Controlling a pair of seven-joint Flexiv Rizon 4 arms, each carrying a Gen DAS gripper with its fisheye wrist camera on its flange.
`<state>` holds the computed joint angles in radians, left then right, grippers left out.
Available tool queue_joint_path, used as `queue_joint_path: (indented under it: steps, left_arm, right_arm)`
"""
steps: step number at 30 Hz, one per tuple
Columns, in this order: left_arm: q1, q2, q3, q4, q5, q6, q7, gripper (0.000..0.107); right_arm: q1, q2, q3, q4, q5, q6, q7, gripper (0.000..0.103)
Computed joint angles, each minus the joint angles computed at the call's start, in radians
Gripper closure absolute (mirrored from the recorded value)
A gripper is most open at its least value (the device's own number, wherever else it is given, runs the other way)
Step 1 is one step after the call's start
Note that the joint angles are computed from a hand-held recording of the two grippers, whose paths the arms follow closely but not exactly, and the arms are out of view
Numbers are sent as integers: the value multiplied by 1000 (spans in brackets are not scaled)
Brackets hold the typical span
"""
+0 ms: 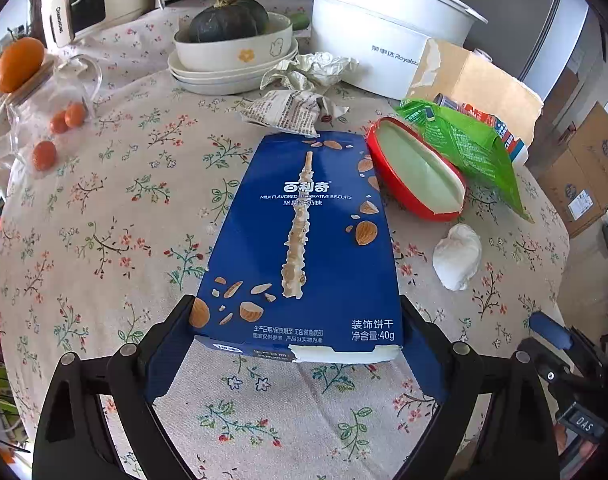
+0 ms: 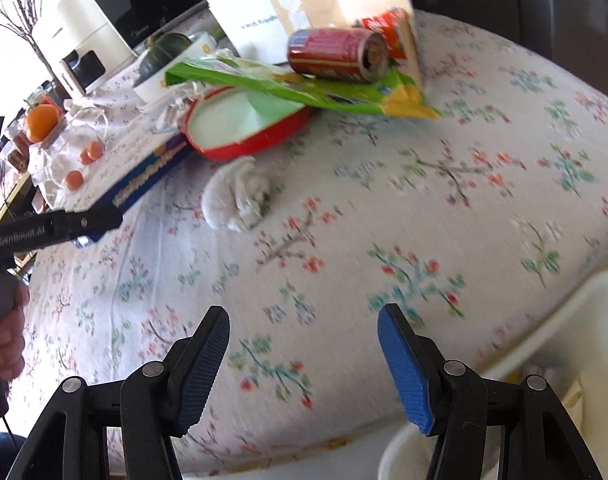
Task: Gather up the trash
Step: 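Lift the blue box with the left gripper while the right reaches the red lid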
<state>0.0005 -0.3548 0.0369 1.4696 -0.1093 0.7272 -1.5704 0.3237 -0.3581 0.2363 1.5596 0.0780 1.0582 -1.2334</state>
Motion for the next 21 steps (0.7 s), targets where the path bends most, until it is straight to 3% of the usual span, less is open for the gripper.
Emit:
queue_joint_path:
  steps: [3,6,8,13,16,19,21]
  left_arm:
    - [15,14,0,22,-25,6,12,12]
    - [19,21,-1,26,-23,-5,31,12]
    - [15,26,1,30,-9,-11,46,12]
    - [33,38,-4,50,-49,1,69,12]
    - [35,42,-4,57,-61,8,76,12]
    - [31,41,1,53,-51,8,66,11]
    - [32,40,2,52,-52,9,58,11]
  right_arm:
    - [24,-62,0,-77,-21,7,-9,36]
    - [1,-130,44,-179,65,-14,-15,36]
    - [15,-159,31,-214,80,-19,35,36]
    - [125,-186,-77,-206,-140,37,97,36]
    - [108,-224,-55,-266,-134,14,132,36]
    - [64,-265,-28,-329,-13,38,273,36]
    - [85,-288,-73,-357,-26,29,393,36]
